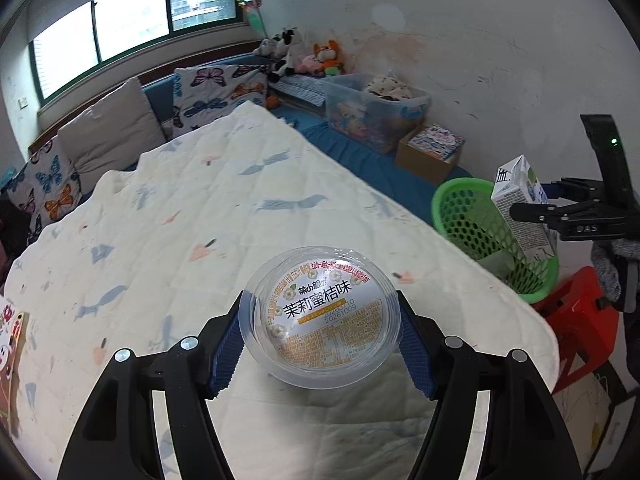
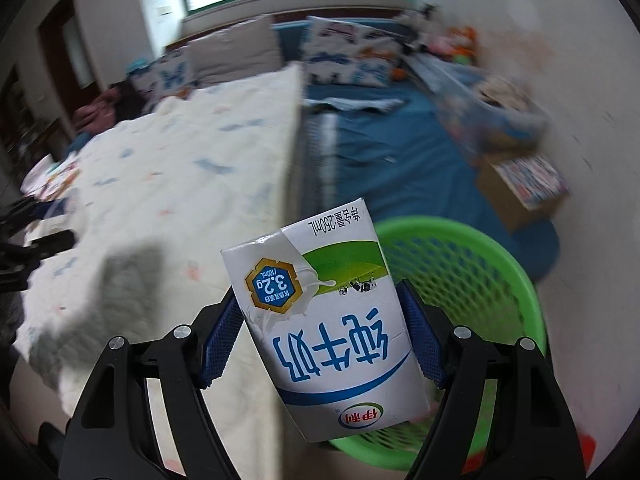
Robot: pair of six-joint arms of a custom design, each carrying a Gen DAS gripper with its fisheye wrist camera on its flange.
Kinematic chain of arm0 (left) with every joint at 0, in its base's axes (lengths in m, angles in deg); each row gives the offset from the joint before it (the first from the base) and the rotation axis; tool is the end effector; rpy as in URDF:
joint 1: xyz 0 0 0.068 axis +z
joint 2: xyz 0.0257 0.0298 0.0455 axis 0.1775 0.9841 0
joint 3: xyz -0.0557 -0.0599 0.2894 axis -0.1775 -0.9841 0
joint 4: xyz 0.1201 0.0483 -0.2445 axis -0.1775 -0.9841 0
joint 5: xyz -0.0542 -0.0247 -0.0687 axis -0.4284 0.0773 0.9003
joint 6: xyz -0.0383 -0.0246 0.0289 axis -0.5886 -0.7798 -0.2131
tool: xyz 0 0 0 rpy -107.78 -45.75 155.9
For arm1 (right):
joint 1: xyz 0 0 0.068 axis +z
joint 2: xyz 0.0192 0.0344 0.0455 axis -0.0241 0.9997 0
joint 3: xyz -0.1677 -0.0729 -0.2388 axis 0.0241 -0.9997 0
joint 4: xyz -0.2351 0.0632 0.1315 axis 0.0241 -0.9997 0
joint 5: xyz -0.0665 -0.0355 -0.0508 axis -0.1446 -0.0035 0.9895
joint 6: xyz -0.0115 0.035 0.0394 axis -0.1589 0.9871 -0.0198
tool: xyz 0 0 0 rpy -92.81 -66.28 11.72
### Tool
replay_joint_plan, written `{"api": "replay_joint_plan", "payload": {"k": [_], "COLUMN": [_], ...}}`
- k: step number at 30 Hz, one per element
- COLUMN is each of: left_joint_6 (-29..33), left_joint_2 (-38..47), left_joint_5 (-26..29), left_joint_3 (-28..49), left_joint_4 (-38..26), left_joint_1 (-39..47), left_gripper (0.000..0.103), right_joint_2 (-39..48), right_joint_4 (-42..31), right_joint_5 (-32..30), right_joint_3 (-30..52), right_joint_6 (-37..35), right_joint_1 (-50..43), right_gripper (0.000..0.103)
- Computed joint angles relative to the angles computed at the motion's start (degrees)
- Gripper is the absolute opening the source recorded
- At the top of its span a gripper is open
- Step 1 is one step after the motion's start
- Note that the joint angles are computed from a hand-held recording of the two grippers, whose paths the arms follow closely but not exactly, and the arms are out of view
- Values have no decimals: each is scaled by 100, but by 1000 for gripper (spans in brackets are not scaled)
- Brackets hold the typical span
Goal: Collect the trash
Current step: 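Carry the yogurt cup and milk carton to the green basket and release both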
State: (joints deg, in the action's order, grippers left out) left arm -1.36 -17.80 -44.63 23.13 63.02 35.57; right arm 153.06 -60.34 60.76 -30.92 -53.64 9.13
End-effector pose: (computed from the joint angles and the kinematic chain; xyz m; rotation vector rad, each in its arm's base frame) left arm 0.1865 0.0774 0.1795 -0.0184 2.4020 0.0109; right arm 0.3384 0.0761 0.1669 -0.8291 2.3527 0.3938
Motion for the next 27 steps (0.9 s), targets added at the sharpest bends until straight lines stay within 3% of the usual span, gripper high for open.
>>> {"api": "replay_joint_plan", "payload": {"k": [16, 27], "left_joint_6": [-1199, -1769], "left_joint_2": [524, 1407], "left_joint_5": [-1029, -1379], "left_joint_3": [446, 993], "left_joint_4": [329, 644], "left_joint_1": [-2363, -3542], "left_gripper": [66, 66], "right_joint_2": [888, 527], "right_joint_4": [241, 83], "right_joint_5": [-173, -512], "right_joint_3": [40, -151], "right_joint_6": [187, 14], "right_joint_1": [-1308, -1847], "right_gripper": [77, 80]}}
